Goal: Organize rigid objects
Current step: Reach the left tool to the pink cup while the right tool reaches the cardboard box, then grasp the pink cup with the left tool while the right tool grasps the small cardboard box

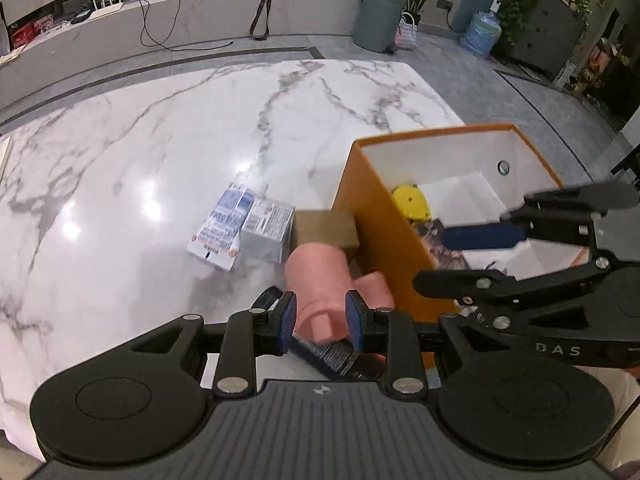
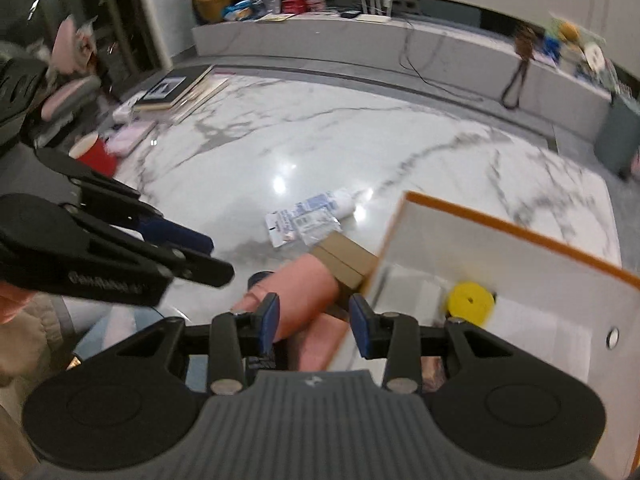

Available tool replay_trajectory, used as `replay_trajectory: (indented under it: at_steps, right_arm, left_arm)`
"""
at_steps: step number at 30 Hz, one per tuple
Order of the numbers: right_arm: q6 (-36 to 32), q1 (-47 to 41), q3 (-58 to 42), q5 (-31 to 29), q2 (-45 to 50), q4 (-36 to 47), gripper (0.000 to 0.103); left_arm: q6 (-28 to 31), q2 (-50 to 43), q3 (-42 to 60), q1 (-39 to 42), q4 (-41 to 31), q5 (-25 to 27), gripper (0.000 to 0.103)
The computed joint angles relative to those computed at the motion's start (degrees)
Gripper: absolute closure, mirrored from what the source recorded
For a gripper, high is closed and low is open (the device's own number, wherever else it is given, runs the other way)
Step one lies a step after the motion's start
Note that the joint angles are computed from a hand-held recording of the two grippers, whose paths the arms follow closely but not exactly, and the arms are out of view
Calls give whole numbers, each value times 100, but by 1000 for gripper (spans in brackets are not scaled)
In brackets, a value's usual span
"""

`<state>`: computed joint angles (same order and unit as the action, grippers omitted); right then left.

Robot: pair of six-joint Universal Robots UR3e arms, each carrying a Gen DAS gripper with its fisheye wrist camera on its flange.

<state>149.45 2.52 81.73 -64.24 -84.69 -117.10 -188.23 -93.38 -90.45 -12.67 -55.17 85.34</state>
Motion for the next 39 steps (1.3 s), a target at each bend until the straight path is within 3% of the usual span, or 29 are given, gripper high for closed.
replay_trajectory:
  at_steps: [6, 8, 14, 16, 23, 30, 32, 39]
  right_arm:
    - [-192, 807, -207, -1089, 415, -466, 75]
    - [-250, 934, -258, -1362, 549, -609, 76]
    - [-733, 1054, -466, -1616, 789, -592, 79]
    - [-1018, 1055, -472, -1631, 816, -612, 79]
    - [-1582, 1046, -869, -1608, 1158, -422, 79]
    - [-1983, 1021, -982, -1500, 1365, -454, 79]
    - [-2068, 1029, -1005, -1509, 1428, -500, 79]
    - [-2206, 954, -1341, -1376, 1678, -313, 79]
  left_arm:
    - [493, 533, -1000, 191, 555, -205, 70]
    - [672, 566, -1253, 161, 856, -204, 64]
    - [1119, 426, -1800, 46, 1767, -207, 47]
    - [1168, 338, -1963, -10, 2123, -154, 35]
    - [934, -242, -1981, -170, 2758, -23, 26]
    - [955, -819, -1821, -488, 3227, 426, 26]
    - [919, -928, -1760, -562, 3274, 593, 34]
    - [949, -684, -1973, -335, 3353, 355, 39]
